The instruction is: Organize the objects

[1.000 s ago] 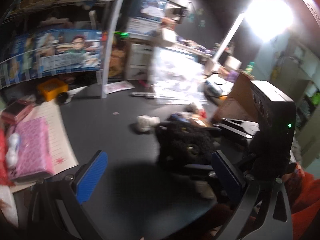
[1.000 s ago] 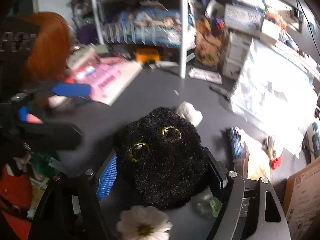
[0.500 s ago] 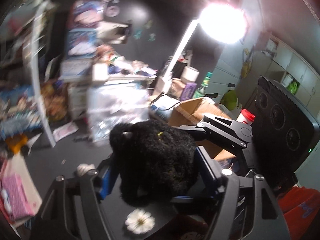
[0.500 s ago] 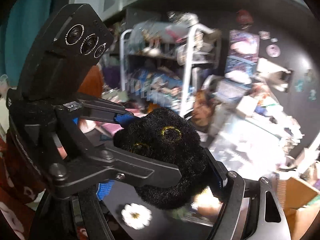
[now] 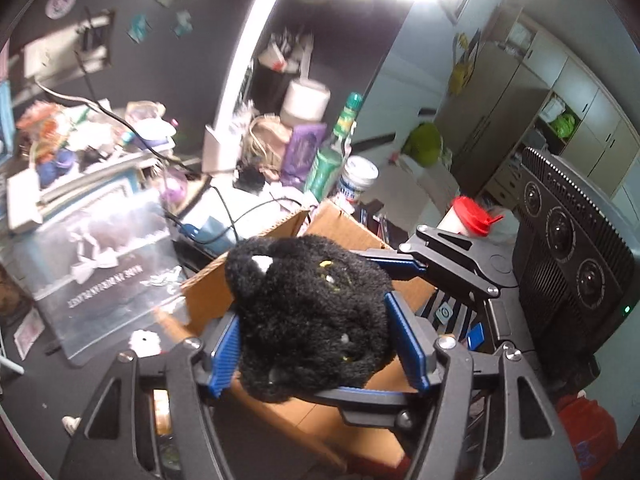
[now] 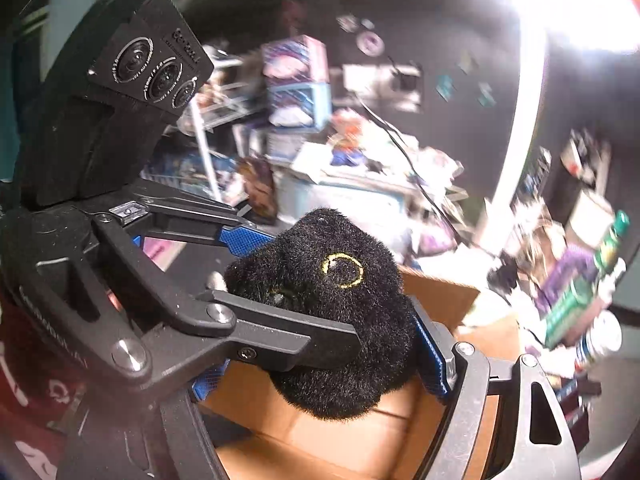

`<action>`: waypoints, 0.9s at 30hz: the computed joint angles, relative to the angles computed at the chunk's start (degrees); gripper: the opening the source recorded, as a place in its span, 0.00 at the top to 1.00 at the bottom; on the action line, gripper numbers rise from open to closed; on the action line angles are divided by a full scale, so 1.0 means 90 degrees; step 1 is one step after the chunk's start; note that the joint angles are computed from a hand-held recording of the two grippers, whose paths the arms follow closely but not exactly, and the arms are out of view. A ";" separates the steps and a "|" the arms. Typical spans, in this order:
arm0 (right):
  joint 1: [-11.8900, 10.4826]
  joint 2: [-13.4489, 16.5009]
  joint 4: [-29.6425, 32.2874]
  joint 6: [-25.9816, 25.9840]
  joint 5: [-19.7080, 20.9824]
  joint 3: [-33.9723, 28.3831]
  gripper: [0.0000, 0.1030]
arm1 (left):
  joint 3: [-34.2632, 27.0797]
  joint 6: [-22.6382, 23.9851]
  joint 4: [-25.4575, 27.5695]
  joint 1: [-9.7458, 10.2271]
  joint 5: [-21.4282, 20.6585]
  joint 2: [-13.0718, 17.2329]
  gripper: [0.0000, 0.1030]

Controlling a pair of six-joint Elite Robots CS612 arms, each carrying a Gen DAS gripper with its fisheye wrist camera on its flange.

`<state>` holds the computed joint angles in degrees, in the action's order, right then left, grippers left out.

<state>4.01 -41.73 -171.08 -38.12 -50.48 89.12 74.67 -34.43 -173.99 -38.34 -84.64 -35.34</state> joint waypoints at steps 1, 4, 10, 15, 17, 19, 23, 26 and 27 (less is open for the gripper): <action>0.0001 0.0019 0.0137 -0.0018 -0.0097 -0.0061 0.26 | -0.0120 -0.0024 0.0163 0.0009 -0.0049 0.0049 0.38; 0.0009 0.0045 0.0342 -0.0081 -0.0335 -0.0143 0.19 | -0.0243 -0.0030 0.0428 0.0013 -0.0064 0.0087 0.22; 0.0047 0.0103 0.0175 -0.0071 -0.0551 -0.0182 0.15 | 0.0028 -0.0034 0.0089 -0.0030 0.0278 -0.0053 0.11; 0.0054 0.0048 -0.0165 -0.0061 -0.0298 0.0022 0.15 | 0.0670 -0.0028 -0.0407 -0.0163 0.0970 -0.0387 0.11; 0.0045 -0.0013 -0.0366 -0.0054 -0.0013 0.0191 0.15 | 0.0960 -0.0017 -0.0666 -0.0221 0.1264 -0.0515 0.11; 0.0052 -0.0095 -0.0602 -0.0121 0.0305 0.0414 0.15 | 0.1331 -0.0020 -0.0995 -0.0308 0.1612 -0.0669 0.09; 0.0164 -0.0224 -0.1096 -0.0344 0.0669 0.0847 0.15 | 0.2125 -0.0170 -0.1722 -0.0496 0.2311 -0.0930 0.07; 0.0316 -0.0271 -0.1192 -0.0566 0.0911 0.1106 0.15 | 0.2618 -0.0389 -0.2180 -0.0624 0.2805 -0.1023 0.07; 0.0366 -0.0276 -0.1169 -0.0626 0.0943 0.1162 0.15 | 0.2790 -0.0499 -0.2310 -0.0670 0.2990 -0.1050 0.07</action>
